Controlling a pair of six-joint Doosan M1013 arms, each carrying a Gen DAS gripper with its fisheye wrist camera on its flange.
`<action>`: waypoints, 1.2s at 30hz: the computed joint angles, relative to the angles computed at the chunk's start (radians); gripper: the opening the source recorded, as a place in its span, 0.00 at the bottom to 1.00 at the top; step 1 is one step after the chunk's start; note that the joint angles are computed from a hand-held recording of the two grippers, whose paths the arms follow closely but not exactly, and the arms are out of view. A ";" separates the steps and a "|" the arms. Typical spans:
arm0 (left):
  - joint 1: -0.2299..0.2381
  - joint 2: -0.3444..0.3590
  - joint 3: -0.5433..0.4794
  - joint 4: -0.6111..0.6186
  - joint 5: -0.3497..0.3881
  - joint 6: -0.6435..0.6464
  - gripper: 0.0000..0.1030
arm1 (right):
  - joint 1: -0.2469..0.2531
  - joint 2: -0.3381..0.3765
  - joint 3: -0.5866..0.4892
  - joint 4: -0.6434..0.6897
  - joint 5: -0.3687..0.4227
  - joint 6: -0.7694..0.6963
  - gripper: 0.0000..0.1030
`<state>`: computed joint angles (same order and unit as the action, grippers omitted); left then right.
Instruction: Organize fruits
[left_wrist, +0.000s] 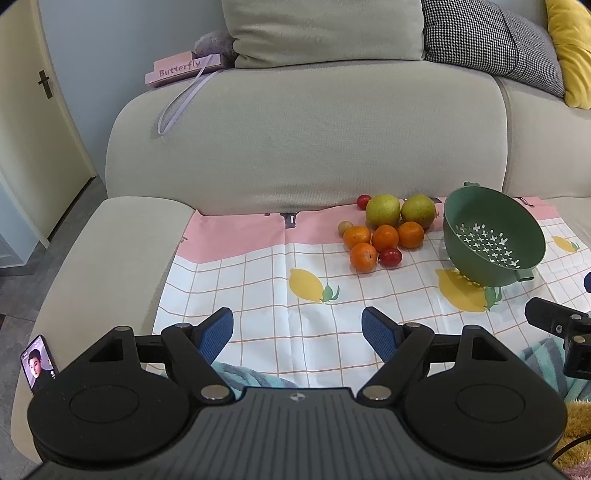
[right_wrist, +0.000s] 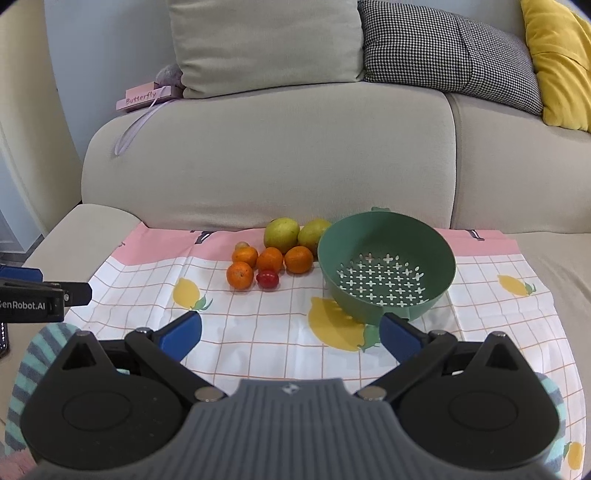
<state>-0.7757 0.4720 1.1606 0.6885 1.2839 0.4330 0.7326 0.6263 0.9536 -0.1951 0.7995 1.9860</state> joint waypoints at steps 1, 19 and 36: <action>0.000 0.000 0.000 -0.002 0.001 0.000 0.90 | 0.000 0.001 -0.002 0.000 0.004 0.002 0.96; 0.003 0.007 -0.004 -0.026 -0.007 0.013 0.90 | 0.002 0.010 -0.017 -0.011 0.046 0.047 0.96; 0.036 -0.012 0.042 -0.125 -0.228 0.090 0.75 | -0.011 0.028 -0.013 0.055 -0.013 -0.027 0.80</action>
